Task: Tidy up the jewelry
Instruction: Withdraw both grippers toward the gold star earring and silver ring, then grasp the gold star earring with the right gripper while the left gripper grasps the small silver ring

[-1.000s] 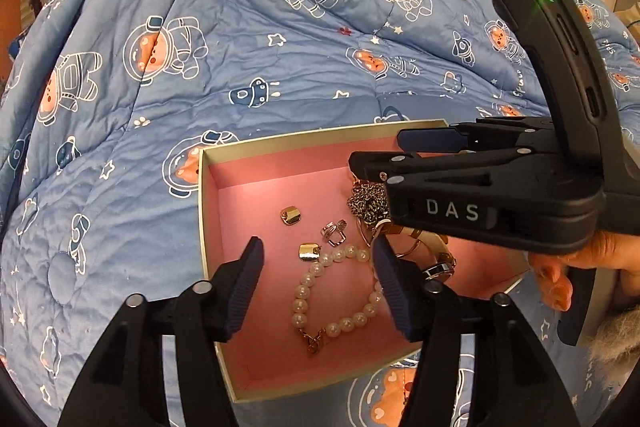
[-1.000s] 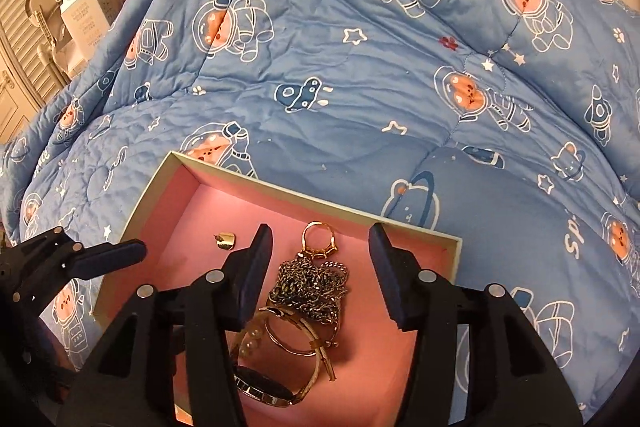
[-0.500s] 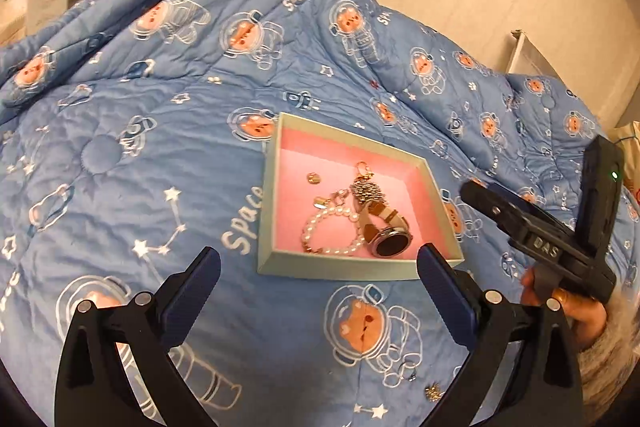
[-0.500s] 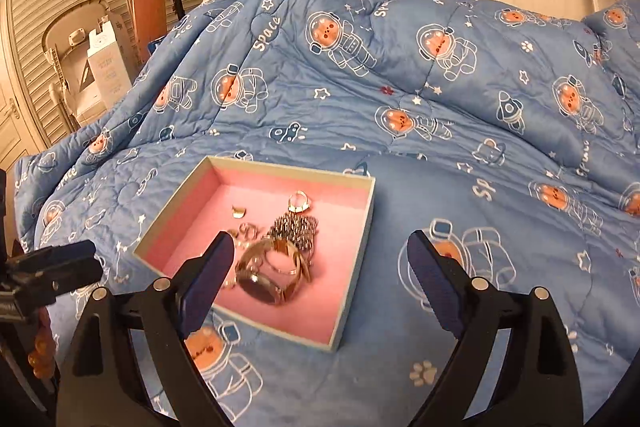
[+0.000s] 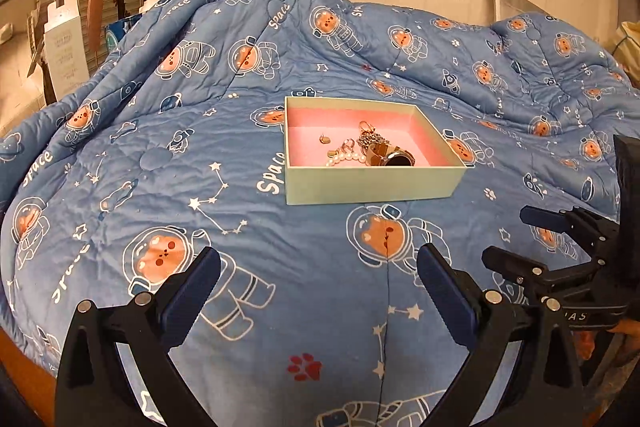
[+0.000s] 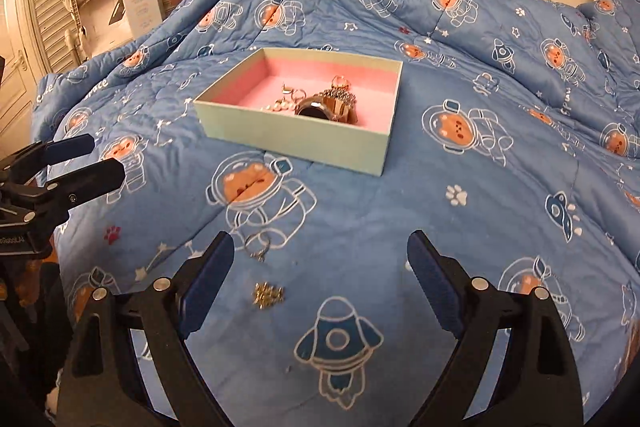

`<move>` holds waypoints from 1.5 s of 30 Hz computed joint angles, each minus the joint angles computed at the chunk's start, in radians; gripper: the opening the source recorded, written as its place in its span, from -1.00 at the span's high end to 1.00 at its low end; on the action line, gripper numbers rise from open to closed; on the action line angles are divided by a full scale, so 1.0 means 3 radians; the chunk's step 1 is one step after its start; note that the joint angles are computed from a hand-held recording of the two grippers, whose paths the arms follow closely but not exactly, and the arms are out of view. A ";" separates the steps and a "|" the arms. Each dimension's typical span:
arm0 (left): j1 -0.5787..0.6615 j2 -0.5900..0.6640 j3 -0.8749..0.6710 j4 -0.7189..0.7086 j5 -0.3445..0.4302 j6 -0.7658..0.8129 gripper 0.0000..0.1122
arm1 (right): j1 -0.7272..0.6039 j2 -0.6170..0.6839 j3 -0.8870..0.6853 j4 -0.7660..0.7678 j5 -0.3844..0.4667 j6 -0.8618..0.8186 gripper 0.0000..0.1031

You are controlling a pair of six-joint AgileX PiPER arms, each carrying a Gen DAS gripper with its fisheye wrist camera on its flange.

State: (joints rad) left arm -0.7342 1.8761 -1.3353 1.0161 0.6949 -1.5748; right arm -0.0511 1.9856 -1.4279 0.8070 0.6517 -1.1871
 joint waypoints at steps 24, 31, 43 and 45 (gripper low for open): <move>-0.0227 0.0090 0.0220 -0.0367 -0.0304 -0.0039 -0.72 | 0.0145 0.0168 0.0074 -0.0312 -0.0015 0.0221 0.19; -0.0241 0.0159 0.0071 -0.0446 -0.0196 0.0144 -0.72 | 0.0116 0.0184 0.0052 -0.0259 0.0058 0.0159 0.45; 0.0036 0.0524 -0.0670 -0.1122 -0.0149 0.1378 -0.28 | -0.0013 0.0112 0.0110 -0.0135 0.0207 0.0043 0.67; 0.0099 0.0640 -0.0866 -0.1403 -0.0183 0.1721 -0.28 | -0.0037 0.0085 0.0140 -0.0133 0.0217 0.0041 0.67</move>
State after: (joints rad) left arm -0.7044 2.0682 -1.5950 0.5951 0.6401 -1.0587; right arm -0.0623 2.0110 -1.3859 0.7672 0.7167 -1.1747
